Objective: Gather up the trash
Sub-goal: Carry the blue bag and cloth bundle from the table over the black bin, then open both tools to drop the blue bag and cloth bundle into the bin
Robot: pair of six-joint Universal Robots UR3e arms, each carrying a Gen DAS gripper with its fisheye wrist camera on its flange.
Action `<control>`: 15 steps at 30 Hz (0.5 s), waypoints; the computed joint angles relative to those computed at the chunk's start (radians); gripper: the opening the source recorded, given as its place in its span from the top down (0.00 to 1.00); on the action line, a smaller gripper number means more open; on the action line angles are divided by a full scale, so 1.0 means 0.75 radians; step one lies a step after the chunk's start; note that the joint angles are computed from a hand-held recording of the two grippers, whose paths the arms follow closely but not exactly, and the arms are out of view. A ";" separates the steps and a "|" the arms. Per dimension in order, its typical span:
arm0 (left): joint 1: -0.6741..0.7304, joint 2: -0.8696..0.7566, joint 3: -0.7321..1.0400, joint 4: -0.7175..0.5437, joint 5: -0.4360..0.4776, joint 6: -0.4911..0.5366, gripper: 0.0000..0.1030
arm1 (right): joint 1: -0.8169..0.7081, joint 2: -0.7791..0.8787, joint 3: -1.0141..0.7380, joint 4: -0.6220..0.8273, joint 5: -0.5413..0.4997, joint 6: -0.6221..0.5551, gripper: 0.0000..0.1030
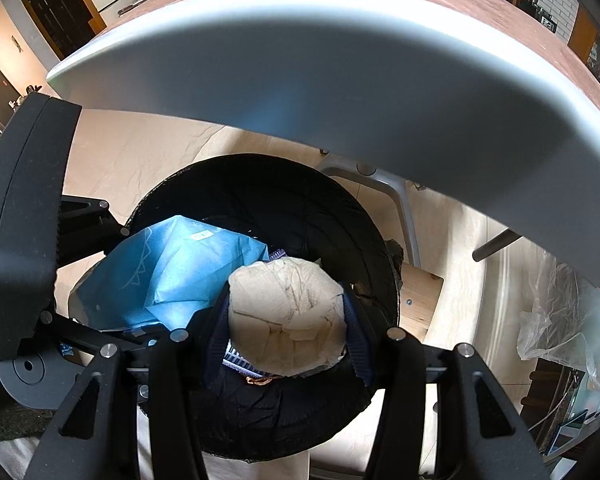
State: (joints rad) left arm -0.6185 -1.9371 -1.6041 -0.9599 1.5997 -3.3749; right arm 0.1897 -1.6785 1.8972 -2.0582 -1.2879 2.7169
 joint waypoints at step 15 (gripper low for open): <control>-0.014 -0.014 0.033 -0.027 0.008 0.006 0.47 | 0.019 0.028 -0.005 -0.020 -0.019 0.031 0.52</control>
